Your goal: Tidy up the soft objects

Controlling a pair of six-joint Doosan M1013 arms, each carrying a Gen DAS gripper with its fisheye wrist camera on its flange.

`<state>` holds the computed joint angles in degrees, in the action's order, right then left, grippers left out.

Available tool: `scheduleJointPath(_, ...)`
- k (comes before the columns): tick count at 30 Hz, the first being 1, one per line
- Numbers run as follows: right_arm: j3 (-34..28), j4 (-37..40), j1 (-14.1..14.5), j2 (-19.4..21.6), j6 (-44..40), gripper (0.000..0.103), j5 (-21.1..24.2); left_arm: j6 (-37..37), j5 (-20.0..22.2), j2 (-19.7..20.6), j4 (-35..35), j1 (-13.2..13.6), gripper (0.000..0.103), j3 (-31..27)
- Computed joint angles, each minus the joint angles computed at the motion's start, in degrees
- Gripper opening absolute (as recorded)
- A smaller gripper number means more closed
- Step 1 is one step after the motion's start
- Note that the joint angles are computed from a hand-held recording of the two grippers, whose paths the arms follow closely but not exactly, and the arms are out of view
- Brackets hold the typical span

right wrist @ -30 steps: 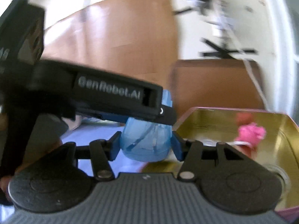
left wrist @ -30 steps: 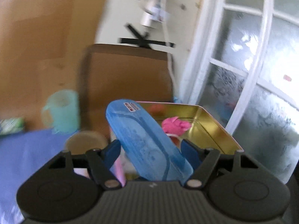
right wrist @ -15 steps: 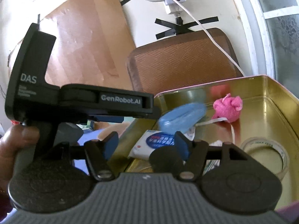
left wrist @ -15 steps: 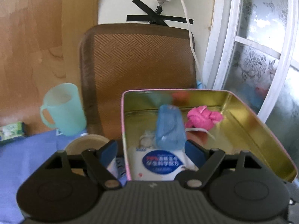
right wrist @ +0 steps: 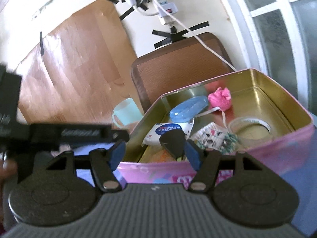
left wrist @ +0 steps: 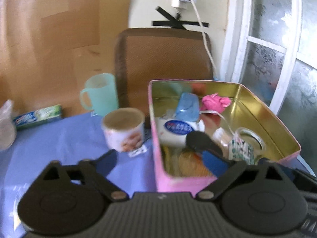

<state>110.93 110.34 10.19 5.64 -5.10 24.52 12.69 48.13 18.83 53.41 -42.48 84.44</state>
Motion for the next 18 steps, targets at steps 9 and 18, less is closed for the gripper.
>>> scheduleJointPath(9, 3.5, -0.7, 1.2, -3.8, -0.1, 0.078, -0.5, -10.3, 5.4, -4.2, 3.7, -4.1, 0.103, 5.7)
scheduleJointPath(18, 5.7, 6.4, 1.3, -6.2, -4.1, 0.081, -2.9, -14.8, 8.2, -6.2, 5.5, -6.2, 0.103, 8.6)
